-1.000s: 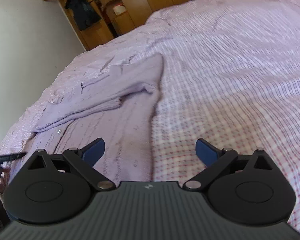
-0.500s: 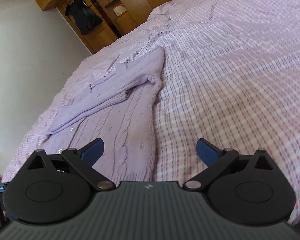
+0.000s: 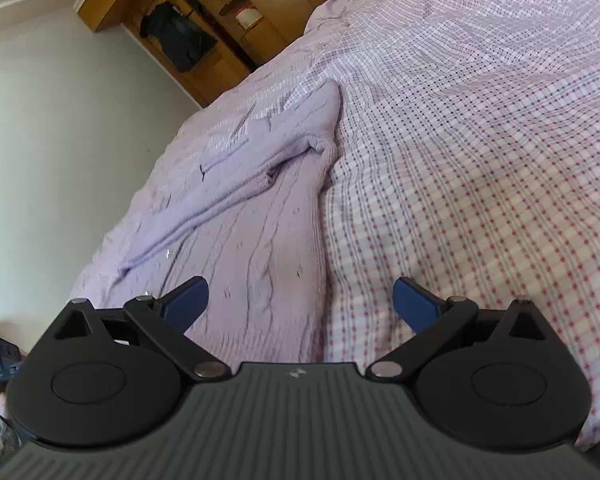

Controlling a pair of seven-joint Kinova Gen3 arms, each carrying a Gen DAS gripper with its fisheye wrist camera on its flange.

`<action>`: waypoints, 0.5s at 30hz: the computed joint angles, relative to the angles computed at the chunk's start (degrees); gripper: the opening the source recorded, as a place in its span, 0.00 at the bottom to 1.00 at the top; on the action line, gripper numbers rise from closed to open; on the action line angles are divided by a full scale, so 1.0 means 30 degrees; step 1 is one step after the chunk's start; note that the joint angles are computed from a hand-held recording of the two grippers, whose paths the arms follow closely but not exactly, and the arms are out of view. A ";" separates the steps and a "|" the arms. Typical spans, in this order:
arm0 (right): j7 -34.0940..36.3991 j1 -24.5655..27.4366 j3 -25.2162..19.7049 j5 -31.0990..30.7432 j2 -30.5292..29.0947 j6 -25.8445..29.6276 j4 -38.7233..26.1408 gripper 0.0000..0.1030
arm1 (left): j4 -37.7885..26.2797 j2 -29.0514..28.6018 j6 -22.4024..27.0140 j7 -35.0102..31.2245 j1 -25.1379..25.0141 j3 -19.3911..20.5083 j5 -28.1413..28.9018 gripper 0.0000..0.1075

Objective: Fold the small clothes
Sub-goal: 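Move both tools to the ribbed cardigan hem and close on it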

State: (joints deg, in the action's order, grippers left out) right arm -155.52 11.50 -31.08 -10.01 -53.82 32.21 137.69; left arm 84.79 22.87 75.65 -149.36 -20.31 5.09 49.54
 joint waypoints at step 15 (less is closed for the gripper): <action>-0.0026 -0.1780 0.0335 -0.1279 0.0215 -0.0999 0.0471 0.99 | 0.0425 0.1445 0.2022 -0.1026 -0.0994 0.0280 0.2297 0.96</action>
State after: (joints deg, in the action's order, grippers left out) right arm -155.60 6.16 -30.07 -13.85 -53.17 29.21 139.10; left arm 86.07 27.21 81.72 -152.44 -23.29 5.93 56.44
